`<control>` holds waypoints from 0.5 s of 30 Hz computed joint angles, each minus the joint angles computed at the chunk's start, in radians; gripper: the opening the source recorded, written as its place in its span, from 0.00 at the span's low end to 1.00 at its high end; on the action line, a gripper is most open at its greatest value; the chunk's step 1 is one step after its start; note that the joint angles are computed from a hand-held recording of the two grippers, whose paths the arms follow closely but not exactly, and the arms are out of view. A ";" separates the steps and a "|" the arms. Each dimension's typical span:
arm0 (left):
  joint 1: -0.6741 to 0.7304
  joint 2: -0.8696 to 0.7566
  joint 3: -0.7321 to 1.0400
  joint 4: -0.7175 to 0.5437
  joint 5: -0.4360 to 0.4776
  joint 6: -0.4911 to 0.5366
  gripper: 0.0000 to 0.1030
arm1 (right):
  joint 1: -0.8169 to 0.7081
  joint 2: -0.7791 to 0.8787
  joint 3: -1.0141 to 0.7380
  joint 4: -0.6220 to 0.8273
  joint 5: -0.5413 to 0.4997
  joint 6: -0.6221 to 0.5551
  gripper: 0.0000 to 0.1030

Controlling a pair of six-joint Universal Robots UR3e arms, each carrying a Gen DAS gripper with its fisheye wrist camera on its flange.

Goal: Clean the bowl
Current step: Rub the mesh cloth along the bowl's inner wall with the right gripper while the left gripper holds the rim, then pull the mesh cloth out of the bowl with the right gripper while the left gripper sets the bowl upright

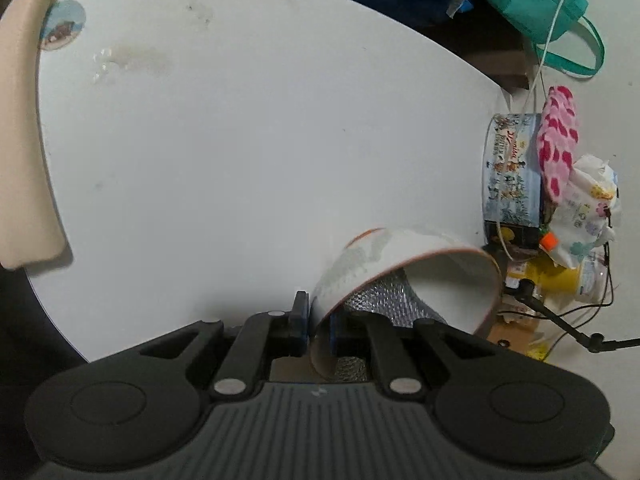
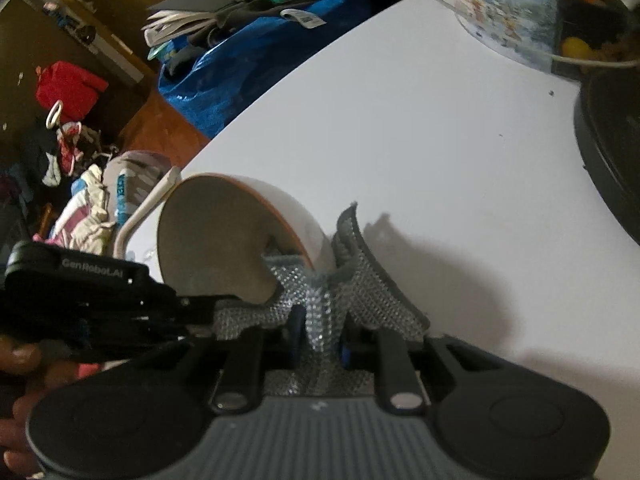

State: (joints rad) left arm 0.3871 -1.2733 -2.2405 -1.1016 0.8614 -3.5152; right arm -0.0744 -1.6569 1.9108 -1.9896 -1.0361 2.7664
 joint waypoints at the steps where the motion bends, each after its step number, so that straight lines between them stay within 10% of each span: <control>1: -0.016 -0.012 0.029 -0.012 0.010 0.001 0.08 | -0.007 0.002 -0.018 0.025 0.002 -0.007 0.16; 15: -0.131 -0.157 0.295 -0.132 0.101 -0.012 0.10 | -0.027 0.039 -0.166 0.146 0.008 -0.026 0.16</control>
